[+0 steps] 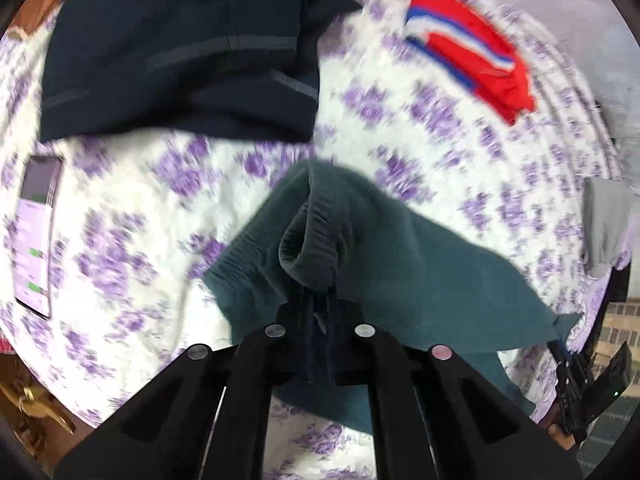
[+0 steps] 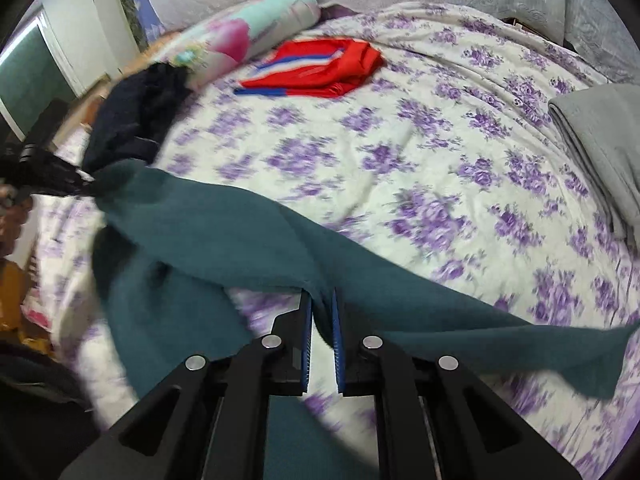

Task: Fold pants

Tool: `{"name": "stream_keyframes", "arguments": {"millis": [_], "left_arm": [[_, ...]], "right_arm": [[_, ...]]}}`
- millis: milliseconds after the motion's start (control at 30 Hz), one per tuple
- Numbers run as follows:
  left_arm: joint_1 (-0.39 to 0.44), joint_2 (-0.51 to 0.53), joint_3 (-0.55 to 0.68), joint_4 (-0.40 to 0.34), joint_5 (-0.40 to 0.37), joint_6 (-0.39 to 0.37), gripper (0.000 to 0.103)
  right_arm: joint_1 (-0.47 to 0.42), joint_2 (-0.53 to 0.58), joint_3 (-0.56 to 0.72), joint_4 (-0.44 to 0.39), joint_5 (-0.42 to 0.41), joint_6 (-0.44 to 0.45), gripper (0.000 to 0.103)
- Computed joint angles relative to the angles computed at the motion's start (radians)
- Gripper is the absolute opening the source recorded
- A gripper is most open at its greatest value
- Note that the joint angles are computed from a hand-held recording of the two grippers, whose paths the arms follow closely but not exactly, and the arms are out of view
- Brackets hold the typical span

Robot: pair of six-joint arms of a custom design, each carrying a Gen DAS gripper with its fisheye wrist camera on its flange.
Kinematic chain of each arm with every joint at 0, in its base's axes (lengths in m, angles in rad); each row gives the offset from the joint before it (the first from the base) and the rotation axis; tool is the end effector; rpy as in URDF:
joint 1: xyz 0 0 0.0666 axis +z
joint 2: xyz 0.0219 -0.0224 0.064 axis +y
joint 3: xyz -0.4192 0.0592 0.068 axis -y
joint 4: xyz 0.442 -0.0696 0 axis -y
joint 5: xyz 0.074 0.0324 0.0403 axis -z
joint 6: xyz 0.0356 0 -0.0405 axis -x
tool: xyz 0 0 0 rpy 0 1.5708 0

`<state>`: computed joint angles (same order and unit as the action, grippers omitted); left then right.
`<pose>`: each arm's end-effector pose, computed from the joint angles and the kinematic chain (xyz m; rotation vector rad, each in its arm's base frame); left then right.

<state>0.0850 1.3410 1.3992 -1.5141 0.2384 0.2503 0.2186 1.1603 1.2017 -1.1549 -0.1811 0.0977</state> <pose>0.4453 0.0291 0.4721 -0.4841 2.9853 -0.3753 0.3956 0.0940 0.4625 -0.4785 2.6403 0.2809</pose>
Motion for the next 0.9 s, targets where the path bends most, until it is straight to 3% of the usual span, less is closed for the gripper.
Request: {"name": "stream_keyframes", "arguments": {"millis": [133,267,400,433,533,567,667,733,833,900], "left_arm": [[0.047,-0.028,0.017,-0.021,0.005,-0.046,0.004],[0.091,-0.054,-0.026,-0.038,-0.021,-0.103,0.004],[0.047,-0.042,-0.131,0.003,-0.253,-0.178,0.012],[0.040,-0.029,-0.151,-0.001,-0.276,-0.188,0.013],[0.036,-0.029,-0.157,-0.022,-0.288,-0.161,0.023],[0.033,-0.037,-0.153,-0.018,-0.289,-0.169,0.031],[0.015,-0.074,-0.129,0.019,-0.351,-0.240,0.047],[0.017,-0.100,-0.110,0.044,-0.333,-0.262,0.054],[0.002,-0.129,-0.094,0.064,-0.277,-0.297,0.061],[-0.023,-0.148,-0.098,0.077,-0.239,-0.334,0.065]], "right_arm": [[0.041,-0.074,-0.018,-0.078,-0.075,-0.024,0.009],[0.118,-0.122,-0.073,-0.124,-0.065,-0.062,0.009],[0.172,-0.116,-0.161,-0.124,-0.051,-0.168,0.016],[0.192,-0.107,-0.174,-0.127,-0.023,-0.186,0.026],[0.206,-0.125,-0.191,-0.121,-0.024,-0.237,0.036],[0.198,-0.141,-0.189,-0.119,-0.039,-0.248,0.041],[0.136,-0.195,-0.176,-0.109,-0.065,-0.269,0.043],[0.069,-0.223,-0.166,-0.097,-0.059,-0.308,0.047],[-0.035,-0.246,-0.160,-0.074,0.061,-0.395,0.057],[-0.090,-0.249,-0.162,-0.065,0.133,-0.465,0.057]]}}
